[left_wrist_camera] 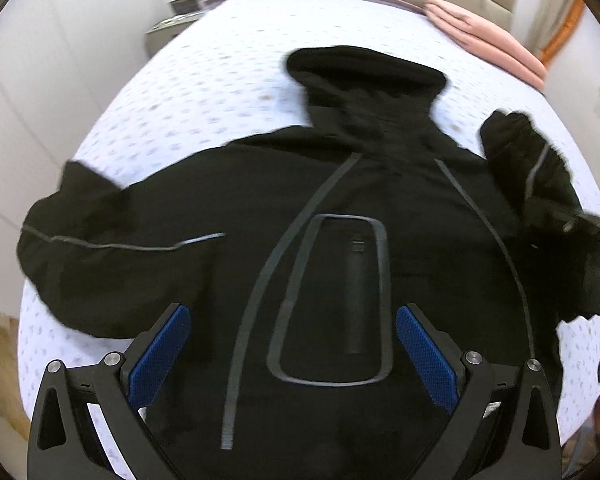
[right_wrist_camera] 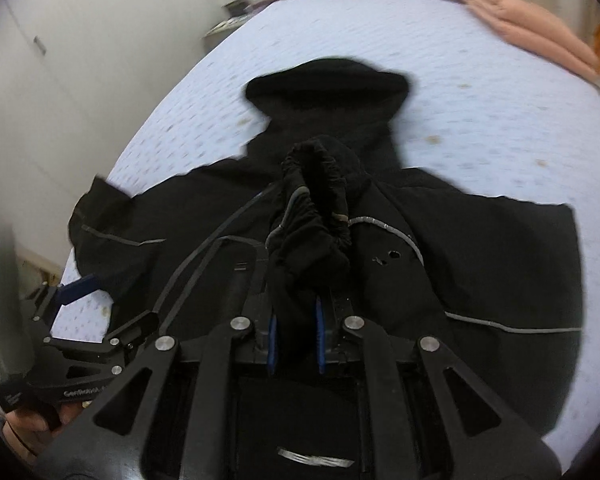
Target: Fold large clothes
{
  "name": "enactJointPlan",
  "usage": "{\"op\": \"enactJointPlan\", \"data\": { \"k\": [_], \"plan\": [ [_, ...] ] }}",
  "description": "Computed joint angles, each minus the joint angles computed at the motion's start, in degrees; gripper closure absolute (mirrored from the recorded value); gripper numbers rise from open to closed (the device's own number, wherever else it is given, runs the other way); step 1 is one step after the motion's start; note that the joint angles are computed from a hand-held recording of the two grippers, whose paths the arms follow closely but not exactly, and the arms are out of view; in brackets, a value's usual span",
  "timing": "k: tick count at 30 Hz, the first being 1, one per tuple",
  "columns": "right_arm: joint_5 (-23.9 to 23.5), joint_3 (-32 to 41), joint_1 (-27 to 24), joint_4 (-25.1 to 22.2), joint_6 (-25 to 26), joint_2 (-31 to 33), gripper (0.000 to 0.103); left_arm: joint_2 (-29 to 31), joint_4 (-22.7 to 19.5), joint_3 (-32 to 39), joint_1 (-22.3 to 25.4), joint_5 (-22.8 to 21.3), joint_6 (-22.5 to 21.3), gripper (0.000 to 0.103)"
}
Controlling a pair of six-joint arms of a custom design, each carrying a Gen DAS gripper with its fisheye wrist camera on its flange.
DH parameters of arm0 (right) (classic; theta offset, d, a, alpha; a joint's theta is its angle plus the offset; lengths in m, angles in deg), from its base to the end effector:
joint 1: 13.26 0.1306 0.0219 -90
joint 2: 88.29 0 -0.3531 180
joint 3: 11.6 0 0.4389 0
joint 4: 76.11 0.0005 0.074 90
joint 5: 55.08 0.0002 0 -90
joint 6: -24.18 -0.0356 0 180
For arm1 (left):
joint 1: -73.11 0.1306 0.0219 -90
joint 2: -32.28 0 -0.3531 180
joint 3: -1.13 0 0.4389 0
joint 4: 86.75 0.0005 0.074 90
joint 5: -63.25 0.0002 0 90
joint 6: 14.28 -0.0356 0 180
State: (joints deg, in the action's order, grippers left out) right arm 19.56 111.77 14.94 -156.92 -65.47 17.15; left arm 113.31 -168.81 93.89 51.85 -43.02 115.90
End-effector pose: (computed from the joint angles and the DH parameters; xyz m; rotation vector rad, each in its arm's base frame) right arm 0.5093 0.2832 0.5096 -0.7512 2.5963 0.5104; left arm 0.4068 -0.1481 0.4667 -0.5102 2.6548 0.0928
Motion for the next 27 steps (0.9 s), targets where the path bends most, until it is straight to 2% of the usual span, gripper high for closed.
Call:
{"op": "enactJointPlan", "data": {
  "k": [4, 7, 11, 14, 16, 19, 22, 24, 26, 27],
  "plan": [
    [0.49, 1.49, 5.56, -1.55, -1.20, 4.11, 0.091, -4.44, -0.41, -4.64, 4.32, 0.65, -0.16, 0.000],
    [1.71, 2.49, 7.94, -3.66, -0.99, 7.33, 0.090, -7.23, -0.42, -7.80, 7.32, 1.76, -0.03, 0.000],
    [6.56, 1.91, 11.16, -5.46, -1.70, 10.92, 0.088, -9.77, -0.48, -10.82, 9.94, 2.77, -0.27, 0.000],
    [8.27, 1.00, 12.17, -4.62, -1.91, 10.91, 0.082, -10.40, -0.41, -12.14, 11.11, 3.20, -0.87, 0.000],
    [6.18, 1.47, 12.09, -5.24, -1.59, 10.99, 0.069, -10.55, -0.07, -12.71, 11.87, 3.79, -1.33, 0.000],
    [0.08, 0.64, 10.68, -5.70, -0.34, 8.36, 0.065, -10.58, 1.14, -12.90, 12.76, 5.02, -2.34, 0.000],
    [-1.13, -1.97, 8.37, -4.30, -0.40, 3.69, 0.058, -9.86, 3.58, -12.39, 12.93, 7.19, -4.12, 0.000],
    [0.95, -4.13, 5.60, -3.08, -1.47, 0.31, 0.057, -8.65, 5.43, -11.52, 12.43, 8.53, -5.58, 0.000],
    [5.54, -5.82, 2.93, -2.05, -3.03, -1.81, 0.057, -7.47, 7.30, -10.83, 12.09, 10.49, -6.90, 0.000],
    [9.38, -7.02, 1.28, -1.35, -4.00, -2.91, 0.057, -6.70, 9.09, -10.64, 12.25, 13.51, -7.59, 0.000]
  ]
}}
